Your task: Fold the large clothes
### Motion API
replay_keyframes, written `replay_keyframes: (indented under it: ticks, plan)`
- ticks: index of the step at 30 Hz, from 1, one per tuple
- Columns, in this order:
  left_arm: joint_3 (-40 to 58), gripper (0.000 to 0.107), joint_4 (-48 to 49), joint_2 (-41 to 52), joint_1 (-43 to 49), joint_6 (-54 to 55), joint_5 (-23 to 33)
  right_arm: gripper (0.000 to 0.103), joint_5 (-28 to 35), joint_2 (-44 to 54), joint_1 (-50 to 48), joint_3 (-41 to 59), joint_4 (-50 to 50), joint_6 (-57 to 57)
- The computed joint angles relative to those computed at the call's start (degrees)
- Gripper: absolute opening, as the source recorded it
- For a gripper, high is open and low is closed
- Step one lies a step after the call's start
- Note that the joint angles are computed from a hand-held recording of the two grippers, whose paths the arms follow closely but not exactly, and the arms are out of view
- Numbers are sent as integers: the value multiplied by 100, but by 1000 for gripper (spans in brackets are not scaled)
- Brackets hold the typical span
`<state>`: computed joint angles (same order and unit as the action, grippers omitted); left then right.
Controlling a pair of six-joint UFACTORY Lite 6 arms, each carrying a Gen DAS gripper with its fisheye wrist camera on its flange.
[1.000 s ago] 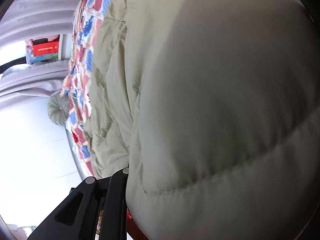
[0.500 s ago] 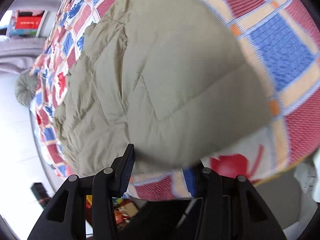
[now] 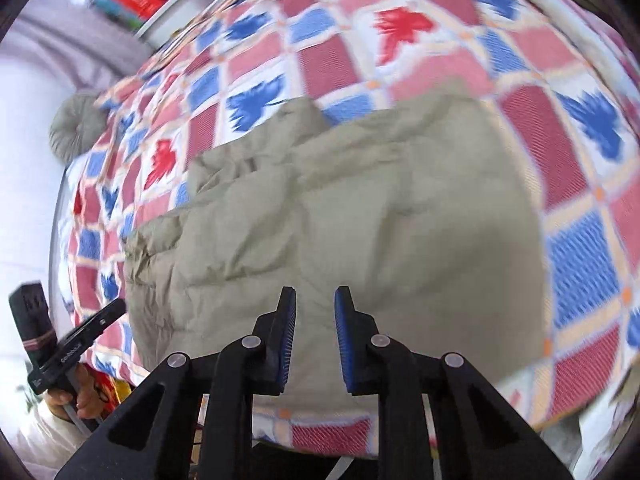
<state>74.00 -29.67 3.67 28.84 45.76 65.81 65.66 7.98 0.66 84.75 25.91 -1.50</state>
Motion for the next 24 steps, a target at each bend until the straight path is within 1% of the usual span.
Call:
replay_keyframes:
  ticks: [1, 2, 5, 7, 8, 9, 10, 14, 16, 18, 20, 22, 24]
  plan:
    - [-116, 16, 58, 76, -169, -64, -314, 22, -206, 201, 201, 55, 56, -41]
    - [-203, 16, 75, 200, -276, -90, -586, 22, -251, 195, 204, -40, 134, -192]
    - [-390, 16, 163, 744, -540, -106, -1513, 22, -866, 900, 672, 45, 267, -388]
    - [-301, 16, 63, 1231, -606, 3, -1918, 22, -1153, 1365, 796, 84, 337, -623]
    - [-198, 16, -38, 1452, -608, 89, -2032, 22, -1317, 1641, 863, 167, 347, -722]
    - [-14, 16, -132, 1676, -602, 145, -2081, 18, -1455, 1834, 888, 219, 377, -853]
    - [254, 16, -207, 1900, -563, 159, -2058, 18, -1523, 2035, 876, 340, 445, -1008]
    - [1119, 16, -105, 2449, -314, 60, -2020, 18, -1327, 2501, 605, 939, 631, -1412]
    - [1491, 16, 108, 2712, -103, -58, -1997, 18, -1260, 2505, 421, 1114, 360, -1424]
    - [1859, 16, 168, 2974, 116, -142, -1769, 18, -1182, 2432, 134, 1157, 138, -1368]
    - [1903, 16, 317, 2996, 196, -208, -1824, 18, -1260, 2295, -170, 1108, -142, -1303]
    - [1806, 16, 419, 2944, 219, -214, -2019, 18, -1300, 2154, -450, 1065, -494, -1108]
    - [1889, 16, 448, 3091, 251, -390, -2156, 18, -1413, 2041, -710, 977, -837, -871]
